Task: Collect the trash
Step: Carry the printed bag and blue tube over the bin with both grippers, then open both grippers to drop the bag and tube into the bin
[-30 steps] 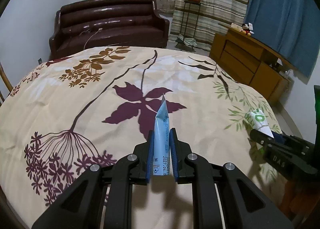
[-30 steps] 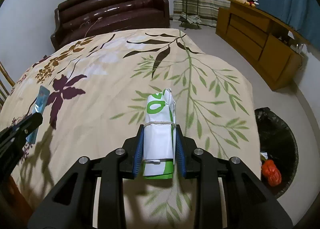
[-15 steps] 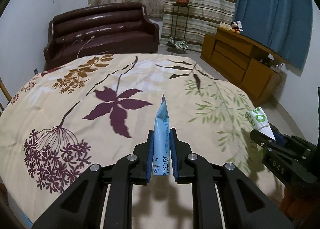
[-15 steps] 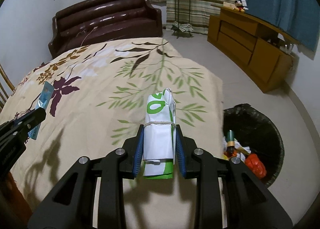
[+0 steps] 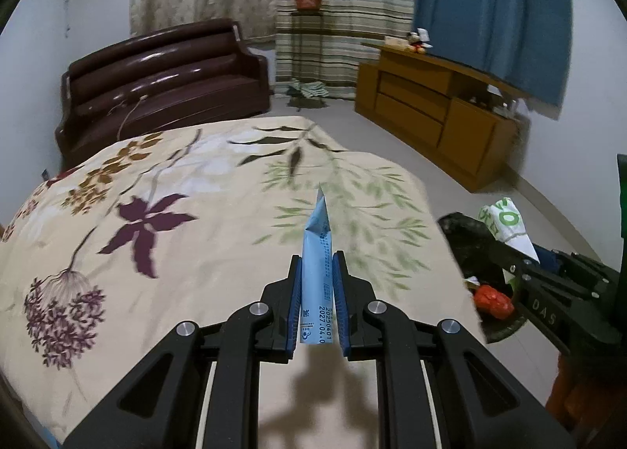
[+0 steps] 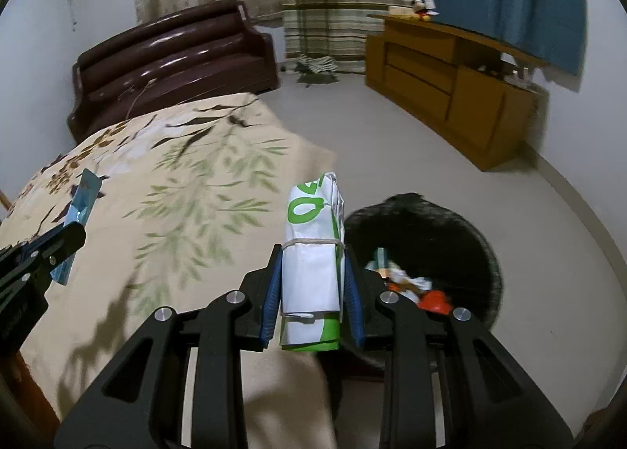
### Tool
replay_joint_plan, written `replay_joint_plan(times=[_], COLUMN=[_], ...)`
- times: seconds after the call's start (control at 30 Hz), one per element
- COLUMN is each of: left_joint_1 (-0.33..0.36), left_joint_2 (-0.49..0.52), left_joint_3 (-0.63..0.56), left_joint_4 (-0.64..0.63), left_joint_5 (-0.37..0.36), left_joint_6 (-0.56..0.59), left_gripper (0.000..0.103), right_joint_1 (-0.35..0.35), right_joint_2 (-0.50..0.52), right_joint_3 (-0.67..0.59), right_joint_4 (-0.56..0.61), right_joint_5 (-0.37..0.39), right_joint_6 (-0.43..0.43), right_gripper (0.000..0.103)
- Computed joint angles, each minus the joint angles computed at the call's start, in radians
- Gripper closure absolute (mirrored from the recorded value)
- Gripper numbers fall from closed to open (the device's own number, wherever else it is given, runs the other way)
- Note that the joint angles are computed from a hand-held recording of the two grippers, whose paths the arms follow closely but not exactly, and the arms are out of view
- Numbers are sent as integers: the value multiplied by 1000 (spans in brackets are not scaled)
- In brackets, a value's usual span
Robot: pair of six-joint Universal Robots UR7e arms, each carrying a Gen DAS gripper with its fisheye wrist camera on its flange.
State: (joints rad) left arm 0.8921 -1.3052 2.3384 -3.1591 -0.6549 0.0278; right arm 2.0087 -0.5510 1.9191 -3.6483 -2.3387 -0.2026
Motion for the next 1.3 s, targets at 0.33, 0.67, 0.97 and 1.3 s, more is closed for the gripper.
replay_joint_plan(times=[0.33, 0.67, 0.97, 1.3], left_joint_1=[-34, -40, -29, -15], left_joint_2=[143, 278, 372, 430], left_joint_3=[-42, -126, -215, -275], left_joint_4=[-50, -77, -67, -44], left_joint_5=[-57, -90, -105, -90], left_joint_6=[24, 57, 93, 101], left_gripper=[86, 86, 86, 70], right_joint_1=[-81, -147, -186, -222], right_joint_2=[-73, -98, -98, -97], right_joint_3=[96, 115, 91, 64], right_joint_4=[-108, -150, -151, -136], right_joint_5=[-21, -16, 6, 34], right_joint_6=[-10, -25, -34, -33], right_gripper=[75, 75, 75, 72])
